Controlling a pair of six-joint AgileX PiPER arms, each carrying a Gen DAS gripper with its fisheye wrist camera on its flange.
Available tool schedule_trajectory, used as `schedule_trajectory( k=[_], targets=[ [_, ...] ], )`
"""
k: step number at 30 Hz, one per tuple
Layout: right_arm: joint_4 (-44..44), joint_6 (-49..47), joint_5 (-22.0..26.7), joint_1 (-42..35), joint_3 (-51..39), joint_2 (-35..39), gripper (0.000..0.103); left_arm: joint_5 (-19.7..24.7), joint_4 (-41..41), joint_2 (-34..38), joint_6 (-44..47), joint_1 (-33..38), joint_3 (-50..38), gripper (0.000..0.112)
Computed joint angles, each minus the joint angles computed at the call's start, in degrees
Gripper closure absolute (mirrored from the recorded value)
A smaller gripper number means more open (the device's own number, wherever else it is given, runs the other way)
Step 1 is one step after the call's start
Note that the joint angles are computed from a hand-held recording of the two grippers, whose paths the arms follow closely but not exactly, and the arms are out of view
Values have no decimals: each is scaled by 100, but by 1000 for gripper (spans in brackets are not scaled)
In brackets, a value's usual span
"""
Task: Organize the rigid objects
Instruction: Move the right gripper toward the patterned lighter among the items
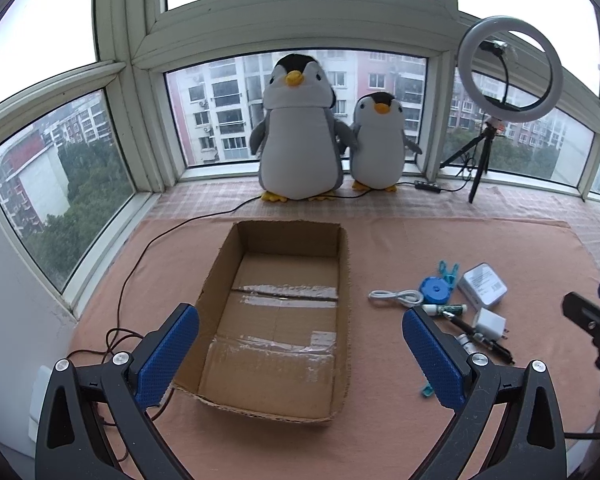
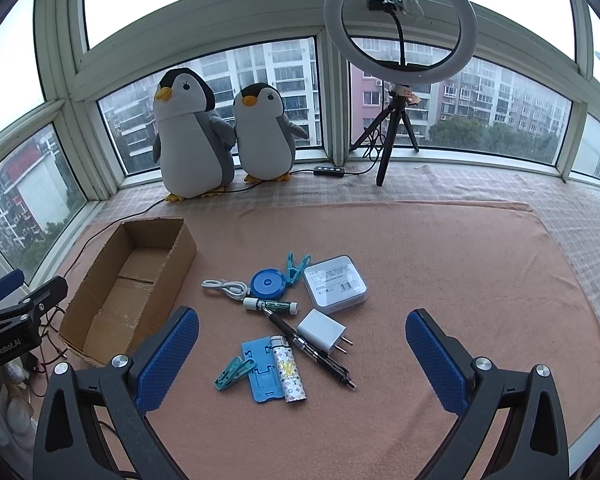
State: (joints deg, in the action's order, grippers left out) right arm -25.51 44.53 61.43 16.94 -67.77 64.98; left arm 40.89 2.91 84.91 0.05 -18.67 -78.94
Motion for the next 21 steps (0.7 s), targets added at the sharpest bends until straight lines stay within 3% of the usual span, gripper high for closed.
schedule_trajectory(
  k=[10, 21],
  targets=[
    [387, -352, -200, -474, 174, -90, 1, -66, 12, 707, 101, 842, -153, 9],
    [1427, -1540, -638, -1620, 676, -259, 1, -248, 157, 1838, 188, 1406, -374, 15]
  ],
)
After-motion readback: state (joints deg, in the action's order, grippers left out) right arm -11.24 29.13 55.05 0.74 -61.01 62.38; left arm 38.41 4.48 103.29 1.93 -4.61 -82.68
